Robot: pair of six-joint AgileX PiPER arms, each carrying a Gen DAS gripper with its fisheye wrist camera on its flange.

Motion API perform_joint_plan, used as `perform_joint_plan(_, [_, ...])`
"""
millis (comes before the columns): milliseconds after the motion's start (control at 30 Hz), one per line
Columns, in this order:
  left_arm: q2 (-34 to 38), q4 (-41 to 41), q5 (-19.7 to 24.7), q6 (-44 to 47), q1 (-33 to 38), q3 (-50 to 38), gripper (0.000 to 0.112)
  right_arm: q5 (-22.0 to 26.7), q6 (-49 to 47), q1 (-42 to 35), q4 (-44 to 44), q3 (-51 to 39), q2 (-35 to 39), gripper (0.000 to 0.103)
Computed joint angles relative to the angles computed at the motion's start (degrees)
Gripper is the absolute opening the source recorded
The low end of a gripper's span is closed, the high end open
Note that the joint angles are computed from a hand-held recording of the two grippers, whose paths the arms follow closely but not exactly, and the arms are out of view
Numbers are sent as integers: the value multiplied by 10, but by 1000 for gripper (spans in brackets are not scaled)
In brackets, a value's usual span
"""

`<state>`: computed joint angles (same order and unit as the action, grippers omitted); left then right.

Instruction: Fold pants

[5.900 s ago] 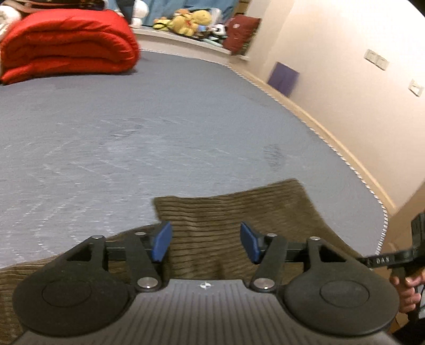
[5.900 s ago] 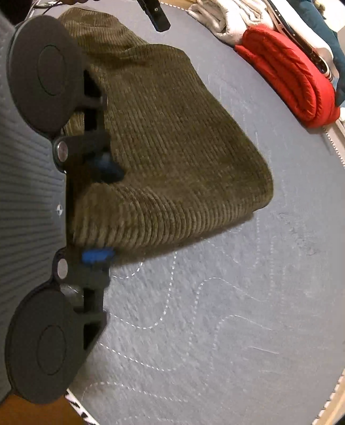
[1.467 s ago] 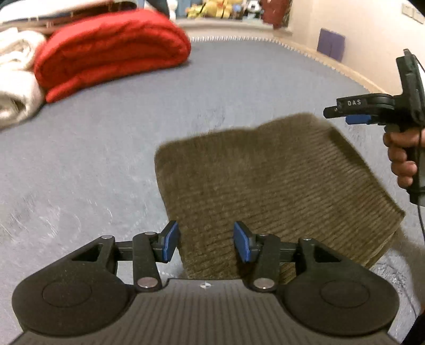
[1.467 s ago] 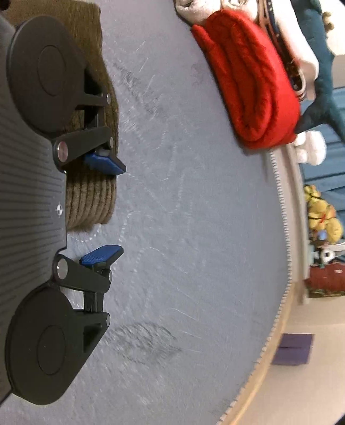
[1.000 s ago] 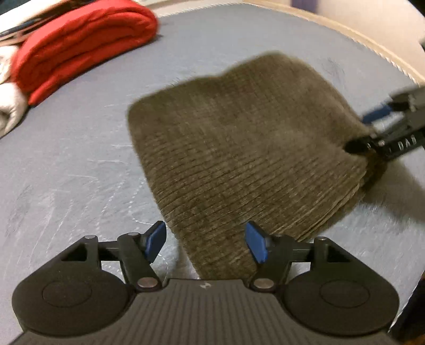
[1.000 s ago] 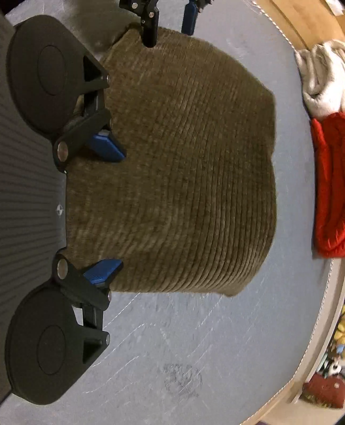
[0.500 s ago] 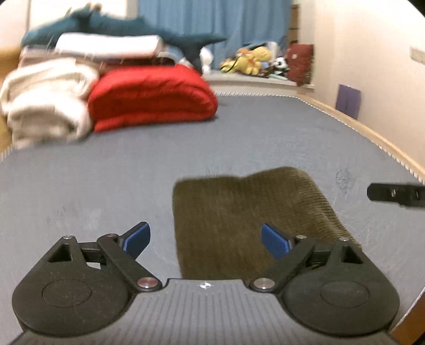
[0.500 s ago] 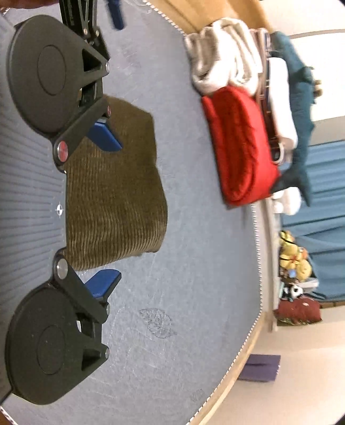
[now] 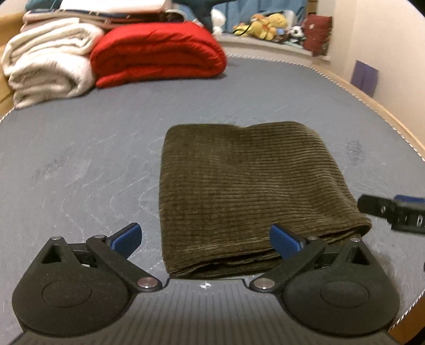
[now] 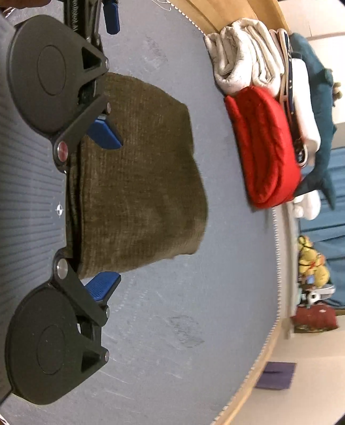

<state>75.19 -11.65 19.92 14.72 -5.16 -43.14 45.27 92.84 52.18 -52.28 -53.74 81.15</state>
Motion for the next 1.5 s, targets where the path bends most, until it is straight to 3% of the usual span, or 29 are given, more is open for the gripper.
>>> perform_joint_plan(233, [27,13,29,-24,-6,-20,103,36,-20,23,-5,-23,34,99])
perform_joint_plan(1500, [22,-15,43,2,-2,-18,103,28,-48,31,12,-33,36,102])
